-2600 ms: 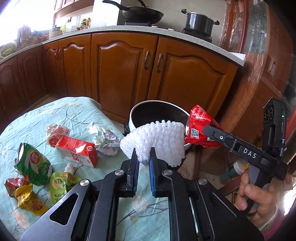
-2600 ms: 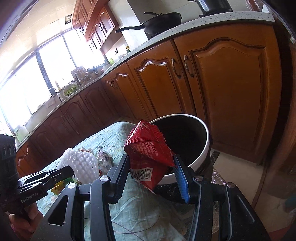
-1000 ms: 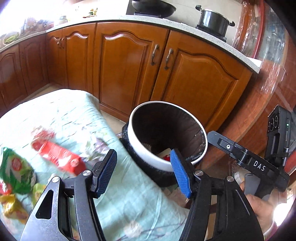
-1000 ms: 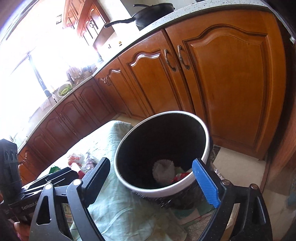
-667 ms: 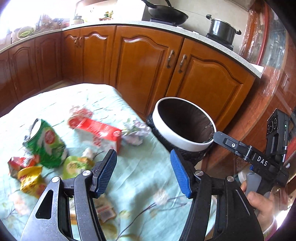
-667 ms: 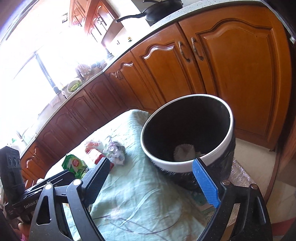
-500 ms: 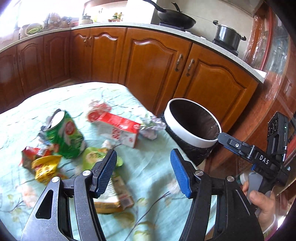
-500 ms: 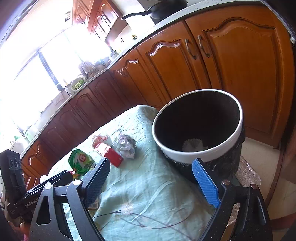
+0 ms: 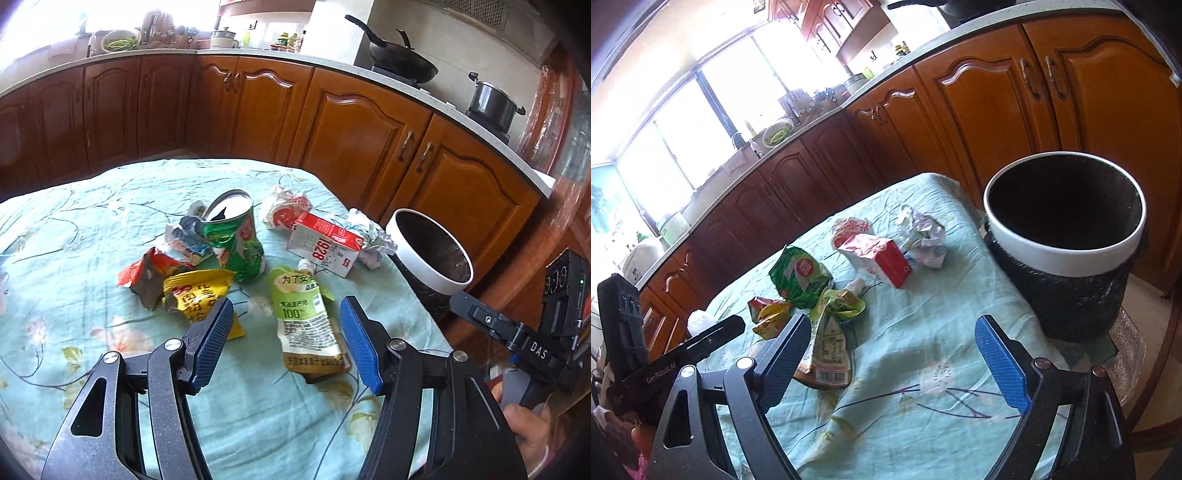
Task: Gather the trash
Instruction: 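Move both open tools back over the remaining trash, then grasp the yellow snack bag with the left tool while the right tool grasps the green spouted pouch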
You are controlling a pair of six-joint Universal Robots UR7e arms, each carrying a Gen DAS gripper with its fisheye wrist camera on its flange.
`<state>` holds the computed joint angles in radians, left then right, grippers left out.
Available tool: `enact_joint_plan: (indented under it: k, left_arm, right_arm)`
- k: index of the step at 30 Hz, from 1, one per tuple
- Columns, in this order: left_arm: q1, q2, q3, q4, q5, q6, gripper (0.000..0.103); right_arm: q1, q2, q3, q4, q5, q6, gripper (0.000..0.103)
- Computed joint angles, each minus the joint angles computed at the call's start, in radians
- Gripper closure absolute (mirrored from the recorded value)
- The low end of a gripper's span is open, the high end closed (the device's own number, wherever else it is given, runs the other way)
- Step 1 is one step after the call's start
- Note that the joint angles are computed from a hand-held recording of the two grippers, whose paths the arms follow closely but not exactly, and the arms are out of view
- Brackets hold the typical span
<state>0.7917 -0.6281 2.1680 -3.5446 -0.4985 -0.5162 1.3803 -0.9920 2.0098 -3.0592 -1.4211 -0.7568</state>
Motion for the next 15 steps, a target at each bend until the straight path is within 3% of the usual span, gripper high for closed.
enact_joint_plan:
  k: [7, 15]
  left_arm:
    - [0.015, -0.049, 0.079, 0.013, 0.031, -0.102, 0.042]
    - [0.068, -0.069, 0.084, 0.048, -0.012, -0.126, 0.042]
  right_arm:
    - [0.034, 0.036, 0.011, 0.015, -0.022, -0.027, 0.017]
    - [0.069, 0.089, -0.026, 0.064, -0.073, -0.020, 0.050]
